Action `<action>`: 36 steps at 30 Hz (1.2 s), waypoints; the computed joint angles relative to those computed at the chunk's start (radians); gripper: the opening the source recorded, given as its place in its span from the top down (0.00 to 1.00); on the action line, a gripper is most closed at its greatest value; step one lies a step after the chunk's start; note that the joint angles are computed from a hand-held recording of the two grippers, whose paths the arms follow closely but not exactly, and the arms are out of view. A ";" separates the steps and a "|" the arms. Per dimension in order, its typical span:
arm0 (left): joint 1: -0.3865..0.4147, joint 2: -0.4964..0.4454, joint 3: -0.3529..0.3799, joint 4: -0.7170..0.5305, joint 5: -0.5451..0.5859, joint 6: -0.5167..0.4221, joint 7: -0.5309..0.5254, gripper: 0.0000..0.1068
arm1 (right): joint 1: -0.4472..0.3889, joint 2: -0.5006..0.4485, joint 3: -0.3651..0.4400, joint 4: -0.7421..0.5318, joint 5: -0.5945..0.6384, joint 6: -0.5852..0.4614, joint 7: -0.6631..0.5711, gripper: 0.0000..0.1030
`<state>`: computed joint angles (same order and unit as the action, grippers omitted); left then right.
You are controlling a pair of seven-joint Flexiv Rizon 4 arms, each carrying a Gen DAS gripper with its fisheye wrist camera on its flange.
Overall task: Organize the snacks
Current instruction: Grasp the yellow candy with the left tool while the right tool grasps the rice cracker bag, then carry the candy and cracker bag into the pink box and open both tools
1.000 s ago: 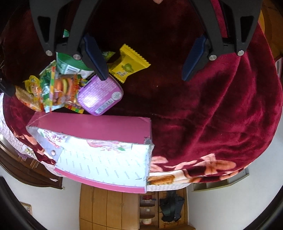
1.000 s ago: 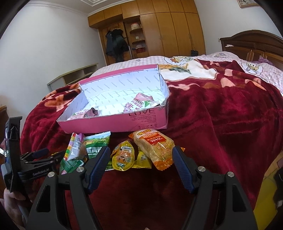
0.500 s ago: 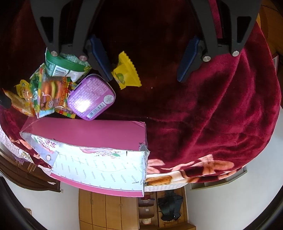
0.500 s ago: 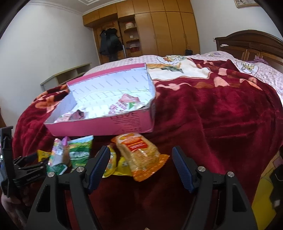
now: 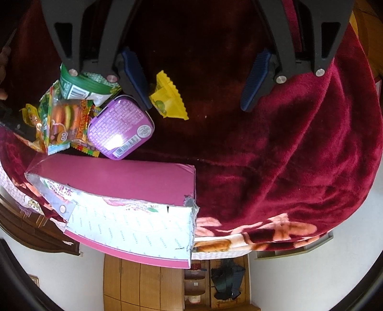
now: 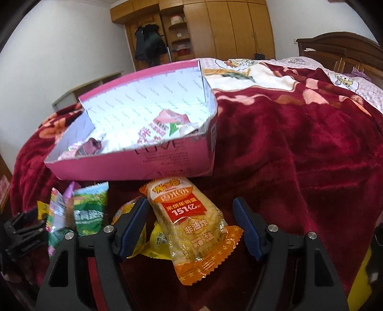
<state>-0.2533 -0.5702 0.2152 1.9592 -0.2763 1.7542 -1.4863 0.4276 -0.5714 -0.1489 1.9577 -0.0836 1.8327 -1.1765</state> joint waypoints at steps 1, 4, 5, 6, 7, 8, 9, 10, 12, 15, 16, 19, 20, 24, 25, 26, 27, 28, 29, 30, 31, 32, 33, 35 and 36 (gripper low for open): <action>-0.008 -0.002 0.009 -0.002 -0.001 -0.001 -0.001 0.26 | 0.007 -0.002 -0.007 0.000 0.002 0.000 0.000 0.28; -0.019 -0.004 0.020 -0.003 -0.002 -0.003 -0.003 0.27 | 0.029 -0.009 -0.030 0.007 0.018 0.022 -0.005 0.29; -0.029 -0.004 0.030 -0.002 -0.006 0.000 -0.010 0.29 | 0.043 -0.009 -0.043 0.011 0.029 0.028 -0.006 0.30; -0.058 -0.008 0.060 0.001 -0.019 0.015 -0.029 0.39 | 0.049 -0.010 -0.049 0.013 0.036 0.034 -0.008 0.32; -0.059 -0.006 0.060 0.006 -0.017 0.031 -0.038 0.46 | 0.051 -0.009 -0.050 0.015 0.042 0.038 -0.010 0.33; -0.033 0.002 0.027 0.013 -0.014 0.042 -0.026 0.48 | 0.049 -0.009 -0.047 0.017 0.050 0.045 -0.011 0.35; 0.005 0.010 -0.016 0.017 -0.004 0.044 -0.014 0.53 | 0.041 -0.009 -0.039 0.017 0.053 0.050 -0.012 0.37; 0.015 0.013 -0.028 0.017 -0.004 0.040 -0.010 0.58 | 0.028 -0.008 -0.024 0.017 0.054 0.055 -0.013 0.37; 0.031 0.015 -0.047 0.021 -0.004 0.048 -0.006 0.62 | 0.013 -0.007 -0.006 0.017 0.059 0.065 -0.014 0.39; 0.041 0.020 -0.059 0.025 -0.007 0.054 0.000 0.69 | 0.000 -0.002 0.011 0.024 0.069 0.085 -0.019 0.41; 0.059 0.025 -0.078 0.031 -0.003 0.057 0.002 0.70 | 0.000 -0.001 0.013 0.026 0.074 0.091 -0.020 0.42; 0.099 0.036 -0.121 0.041 0.002 0.056 0.002 0.70 | 0.005 0.003 0.012 0.031 0.089 0.100 -0.025 0.44; 0.109 0.038 -0.131 0.043 0.004 0.056 0.001 0.71 | 0.008 0.005 0.010 0.034 0.097 0.104 -0.027 0.45; 0.135 0.053 -0.161 0.064 0.018 0.076 -0.002 0.78 | 0.018 0.016 0.010 0.053 0.121 0.133 -0.040 0.47; 0.144 0.058 -0.171 0.069 0.024 0.079 -0.001 0.79 | 0.023 0.019 0.008 0.057 0.128 0.139 -0.046 0.48; 0.148 0.061 -0.176 0.072 0.029 0.083 0.001 0.79 | 0.031 0.023 0.004 0.063 0.136 0.146 -0.054 0.49; 0.147 0.062 -0.175 0.074 0.031 0.087 0.003 0.80 | 0.040 0.026 -0.001 0.066 0.145 0.148 -0.061 0.50; 0.145 0.063 -0.174 0.074 0.031 0.088 0.004 0.82 | 0.054 0.029 -0.013 0.069 0.158 0.150 -0.068 0.51; 0.151 0.065 -0.180 0.076 0.035 0.089 0.006 0.82 | 0.068 0.032 -0.024 0.072 0.171 0.152 -0.076 0.53; 0.160 0.068 -0.191 0.080 0.038 0.092 0.004 0.82 | 0.077 0.035 -0.029 0.075 0.182 0.153 -0.082 0.53; 0.172 0.071 -0.204 0.085 0.043 0.097 0.002 0.82 | 0.079 0.040 -0.028 0.079 0.190 0.159 -0.086 0.54; 0.182 0.074 -0.213 0.088 0.049 0.102 0.001 0.82 | 0.078 0.042 -0.024 0.082 0.195 0.164 -0.091 0.54; 0.183 0.076 -0.214 0.092 0.051 0.108 0.000 0.82 | 0.082 0.045 -0.025 0.087 0.203 0.171 -0.097 0.54; 0.187 0.084 -0.217 0.101 0.056 0.119 -0.002 0.82 | 0.092 0.050 -0.031 0.092 0.219 0.175 -0.111 0.54; 0.198 0.089 -0.228 0.106 0.060 0.121 -0.006 0.82 | 0.093 0.050 -0.030 0.092 0.223 0.175 -0.117 0.55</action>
<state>-0.0550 -0.4811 -0.0126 2.0647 -0.2160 1.8757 -1.4921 0.5206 -0.5210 -0.1789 2.0494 0.1394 2.0075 -1.2933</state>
